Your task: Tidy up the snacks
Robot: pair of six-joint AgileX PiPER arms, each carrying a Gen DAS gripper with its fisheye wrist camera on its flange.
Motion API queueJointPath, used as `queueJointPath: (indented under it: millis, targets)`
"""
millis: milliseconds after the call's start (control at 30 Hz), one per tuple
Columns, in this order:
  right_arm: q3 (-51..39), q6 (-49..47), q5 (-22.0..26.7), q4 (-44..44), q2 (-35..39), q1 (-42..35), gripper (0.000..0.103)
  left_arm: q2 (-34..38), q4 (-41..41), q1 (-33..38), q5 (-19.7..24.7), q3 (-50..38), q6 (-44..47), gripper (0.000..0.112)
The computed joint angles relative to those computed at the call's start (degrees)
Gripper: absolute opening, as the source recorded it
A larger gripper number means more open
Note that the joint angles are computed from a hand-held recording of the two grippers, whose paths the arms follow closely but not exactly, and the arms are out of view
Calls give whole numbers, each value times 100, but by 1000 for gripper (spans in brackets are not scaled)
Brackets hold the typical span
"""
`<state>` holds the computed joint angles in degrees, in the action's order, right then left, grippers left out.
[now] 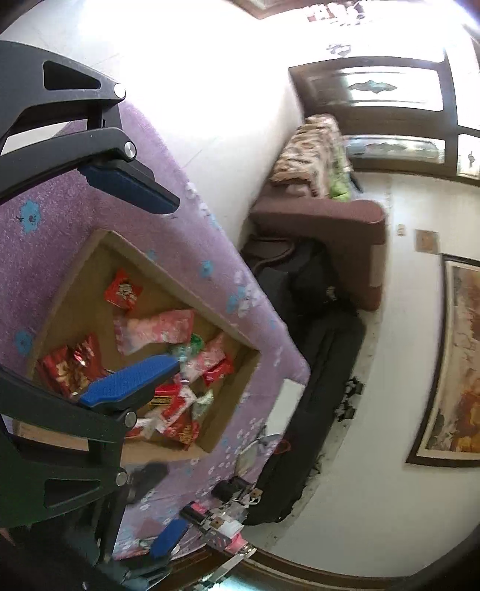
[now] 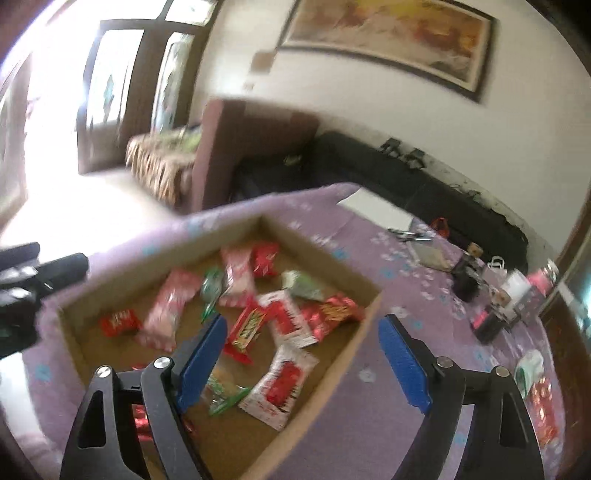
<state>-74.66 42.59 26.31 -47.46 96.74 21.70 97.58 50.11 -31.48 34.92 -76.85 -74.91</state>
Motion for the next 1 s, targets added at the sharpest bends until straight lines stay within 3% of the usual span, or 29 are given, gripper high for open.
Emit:
queueJointPath:
  millis: [100, 167, 267, 467, 533, 667, 733, 833, 1000]
  targets:
    - [423, -141, -337, 653, -464, -399, 90, -103, 1370, -487, 592, 120, -1278, 82]
    - [668, -464, -540, 1275, -699, -660, 90, -207, 2186, -842, 1060, 246, -2050, 90]
    - [1021, -767, -745, 1845, -978, -937, 90, -369, 3008, -1154, 1412, 436, -2798, 101]
    - [1556, -506, -945, 1627, -1380, -1016, 90, -322, 3704, -1532, 2036, 320, -3260, 103]
    - [1691, -456, -1004, 1582, -1476, -1016, 90, -251, 3541, -1542, 1925, 146, -3012, 103]
    - [1958, -165, -1072, 1229, -1658, -958, 90, 52, 2143, -1321, 1221, -487, -1567, 103]
    - [2057, -110, -1081, 1149, -1710, -925, 90, 415, 1483, -1292, 1308, -938, -805, 103]
    - [2139, -190, -1039, 1161, -1710, -880, 90, 703, 1213, -1368, 1505, -1183, -463, 103]
    - [2166, -427, -986, 1428, -1582, -905, 90, 987, 391, -1339, 1462, -1466, 290, 103]
